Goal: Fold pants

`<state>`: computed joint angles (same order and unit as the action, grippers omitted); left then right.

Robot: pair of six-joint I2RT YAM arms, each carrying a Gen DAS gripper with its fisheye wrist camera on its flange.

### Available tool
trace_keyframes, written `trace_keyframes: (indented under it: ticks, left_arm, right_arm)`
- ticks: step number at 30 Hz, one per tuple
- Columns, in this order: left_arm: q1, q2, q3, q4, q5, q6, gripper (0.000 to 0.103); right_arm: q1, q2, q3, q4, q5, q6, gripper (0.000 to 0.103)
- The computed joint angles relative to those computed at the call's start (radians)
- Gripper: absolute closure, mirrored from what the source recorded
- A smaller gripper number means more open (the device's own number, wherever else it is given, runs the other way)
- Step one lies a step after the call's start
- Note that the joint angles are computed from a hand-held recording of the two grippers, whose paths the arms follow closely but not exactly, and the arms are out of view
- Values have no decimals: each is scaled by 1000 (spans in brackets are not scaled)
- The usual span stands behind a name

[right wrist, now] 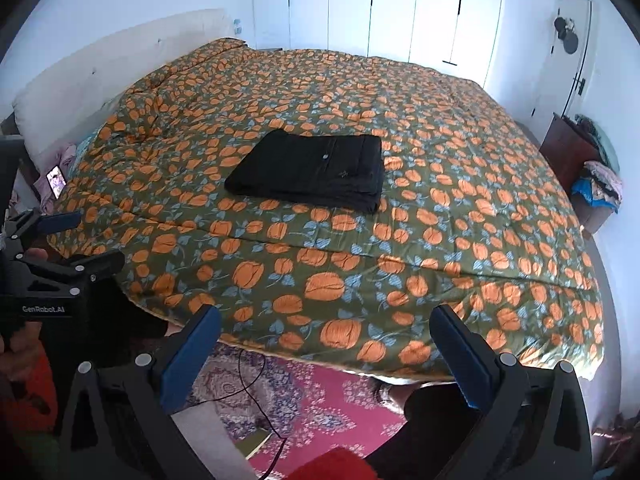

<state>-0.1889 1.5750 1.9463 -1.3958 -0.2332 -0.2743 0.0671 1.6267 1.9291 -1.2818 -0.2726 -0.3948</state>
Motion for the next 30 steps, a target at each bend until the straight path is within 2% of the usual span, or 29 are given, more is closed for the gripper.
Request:
trace_keyframes:
  ticks: [10, 25, 30]
  left_arm:
    - [-19, -14, 8, 26, -55, -9, 1]
    - [-20, -27, -31, 61, -26, -9, 1]
    - [-36, -44, -44, 77, -59, -4, 1]
  right_arm:
    - [35, -31, -37, 51, 18, 23, 0]
    - [40, -20, -51, 56, 11, 31, 0]
    - [35, -29, -63, 73, 10, 46, 0]
